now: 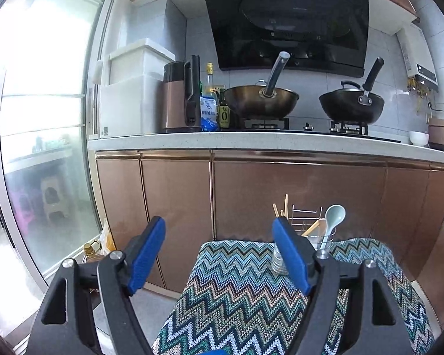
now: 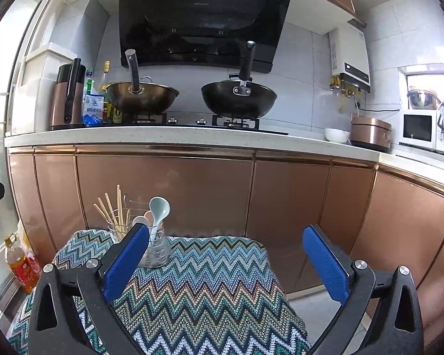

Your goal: Organize utensils

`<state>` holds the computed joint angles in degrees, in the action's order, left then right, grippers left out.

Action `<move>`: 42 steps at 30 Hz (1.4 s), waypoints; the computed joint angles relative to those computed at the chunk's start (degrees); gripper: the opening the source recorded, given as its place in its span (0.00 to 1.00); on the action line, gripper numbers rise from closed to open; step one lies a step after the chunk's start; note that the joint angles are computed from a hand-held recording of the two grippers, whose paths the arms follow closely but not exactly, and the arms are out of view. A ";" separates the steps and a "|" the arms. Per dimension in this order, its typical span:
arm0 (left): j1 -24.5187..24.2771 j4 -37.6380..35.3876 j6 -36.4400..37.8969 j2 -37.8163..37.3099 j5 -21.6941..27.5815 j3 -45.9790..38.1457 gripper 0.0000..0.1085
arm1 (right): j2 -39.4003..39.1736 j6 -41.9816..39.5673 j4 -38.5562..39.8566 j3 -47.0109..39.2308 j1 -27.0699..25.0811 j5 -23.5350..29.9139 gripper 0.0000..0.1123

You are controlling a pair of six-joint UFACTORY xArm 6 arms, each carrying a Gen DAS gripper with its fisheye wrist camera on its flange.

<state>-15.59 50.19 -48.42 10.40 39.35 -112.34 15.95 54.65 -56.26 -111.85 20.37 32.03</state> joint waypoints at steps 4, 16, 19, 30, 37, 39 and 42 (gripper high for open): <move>0.03 0.00 -0.51 -0.51 -0.31 0.48 0.68 | -0.52 0.28 -0.73 0.45 0.20 -0.17 0.91; 0.07 2.15 -2.66 -2.99 -1.84 3.16 0.68 | -1.69 1.42 -3.14 1.12 0.75 -0.15 0.91; 0.21 2.22 -3.02 -3.26 -2.09 3.39 0.68 | -2.09 1.87 -3.75 1.58 0.90 -0.33 0.91; 0.28 2.72 -3.71 -4.35 -2.55 4.68 0.68 | -2.28 2.01 -4.49 1.60 1.16 -0.55 0.92; 0.30 2.99 -3.92 -4.40 -2.54 4.70 0.68 | -2.31 1.97 -4.72 1.64 1.15 -0.63 0.92; 0.31 2.99 -3.91 -4.55 -2.51 4.83 0.68 | -2.46 2.07 -5.00 1.83 1.26 -0.55 0.92; 0.42 3.10 -4.18 -4.90 -2.60 5.24 0.68 | -2.61 2.16 -5.25 2.04 1.29 -0.62 0.92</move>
<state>-15.17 53.29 -52.60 5.49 36.75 -107.10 13.34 56.80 -61.51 -109.81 21.66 31.41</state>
